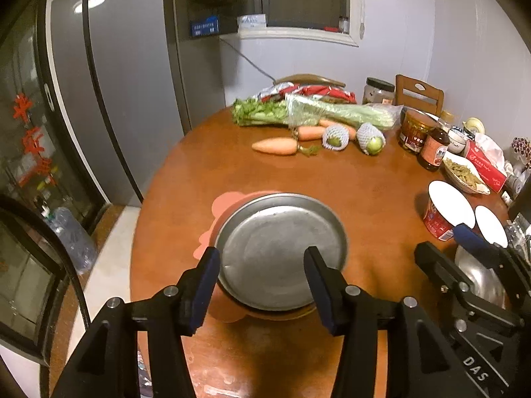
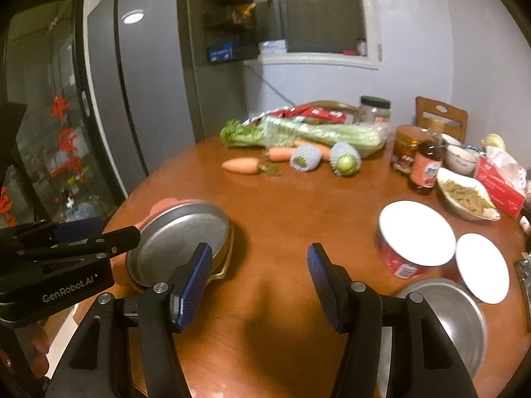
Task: Organize plates and bowls
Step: 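Open the left tool and pull it away from the stacked pan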
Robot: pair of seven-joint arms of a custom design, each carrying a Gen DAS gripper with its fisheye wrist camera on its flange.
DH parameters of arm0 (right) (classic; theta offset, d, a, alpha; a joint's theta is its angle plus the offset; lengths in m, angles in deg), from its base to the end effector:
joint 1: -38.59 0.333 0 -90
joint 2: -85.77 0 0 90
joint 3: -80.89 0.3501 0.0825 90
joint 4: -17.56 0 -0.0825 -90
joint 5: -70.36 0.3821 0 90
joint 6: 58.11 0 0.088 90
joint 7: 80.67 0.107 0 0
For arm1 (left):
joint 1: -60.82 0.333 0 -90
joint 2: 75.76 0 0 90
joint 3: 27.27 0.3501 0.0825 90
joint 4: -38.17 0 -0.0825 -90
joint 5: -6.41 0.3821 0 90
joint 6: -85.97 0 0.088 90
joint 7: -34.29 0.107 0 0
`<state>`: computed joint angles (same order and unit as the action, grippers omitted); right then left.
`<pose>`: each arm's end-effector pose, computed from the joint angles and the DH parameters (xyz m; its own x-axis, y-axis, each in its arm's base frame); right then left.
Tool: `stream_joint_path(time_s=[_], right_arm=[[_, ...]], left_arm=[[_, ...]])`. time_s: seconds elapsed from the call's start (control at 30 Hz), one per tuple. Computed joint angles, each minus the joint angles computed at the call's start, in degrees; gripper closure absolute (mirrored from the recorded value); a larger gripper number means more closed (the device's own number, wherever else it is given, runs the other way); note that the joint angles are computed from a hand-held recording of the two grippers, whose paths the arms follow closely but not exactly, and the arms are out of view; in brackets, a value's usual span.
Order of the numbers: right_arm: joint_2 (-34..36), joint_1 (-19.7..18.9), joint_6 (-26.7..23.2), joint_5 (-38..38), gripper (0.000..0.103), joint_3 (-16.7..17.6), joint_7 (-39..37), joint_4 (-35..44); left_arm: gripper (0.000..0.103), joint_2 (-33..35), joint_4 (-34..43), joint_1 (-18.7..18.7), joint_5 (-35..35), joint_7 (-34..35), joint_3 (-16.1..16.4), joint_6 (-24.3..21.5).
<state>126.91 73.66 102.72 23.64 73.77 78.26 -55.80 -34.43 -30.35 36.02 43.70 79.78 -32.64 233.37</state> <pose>0.6785 0.4369 0.4349 0.0811 -0.9903 -0.1132 -0.5815 0.0453 -0.8123 0.7121 -0.3947 0.4571 -0.1255 -0.9915 -0.0345 -0.6984 0.1130 -0.7067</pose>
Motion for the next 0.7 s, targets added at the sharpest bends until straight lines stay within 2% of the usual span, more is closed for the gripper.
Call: stream_joint_path(time_s=[0.07, 0.13, 0.2, 0.33, 0.43, 0.7], right_arm=[[-2.1, 1.0, 1.6, -2.1, 0.037, -2.0, 3.2, -3.1], [-3.9, 1.5, 2.8, -4.5, 0.036, -3.3, 6.1, -5.7], [-5.7, 1.1, 3.7, -5.9, 0.036, -3.2, 8.0, -8.2], [-9.3, 2.3, 2.7, -12.2, 0.036, -5.2, 14.5, -12.3], [-12.0, 1.7, 4.3, -16.8, 0.035, -5.1, 19.4, -15.5], [-17.9, 1.7, 0.1, -29.5, 0.035, -4.4, 30.0, -20.6]], left_arm=[[0.05, -0.6, -0.5, -0.8, 0.9, -1.0, 0.4, 0.6], [0.049, -0.9, -0.6, -0.5, 0.3, -0.3, -0.5, 1.0], [0.049, -1.1, -0.6, -0.2, -0.5, 0.4, -1.3, 2.0], [0.049, -1.2, 0.3, -1.7, 0.2, -0.1, -0.8, 2.2], [0.048, -1.3, 0.4, -2.3, 0.3, 0.2, -0.9, 2.9], [0.047, -1.5, 1.6, -4.3, 1.6, 0.4, -0.6, 3.2]])
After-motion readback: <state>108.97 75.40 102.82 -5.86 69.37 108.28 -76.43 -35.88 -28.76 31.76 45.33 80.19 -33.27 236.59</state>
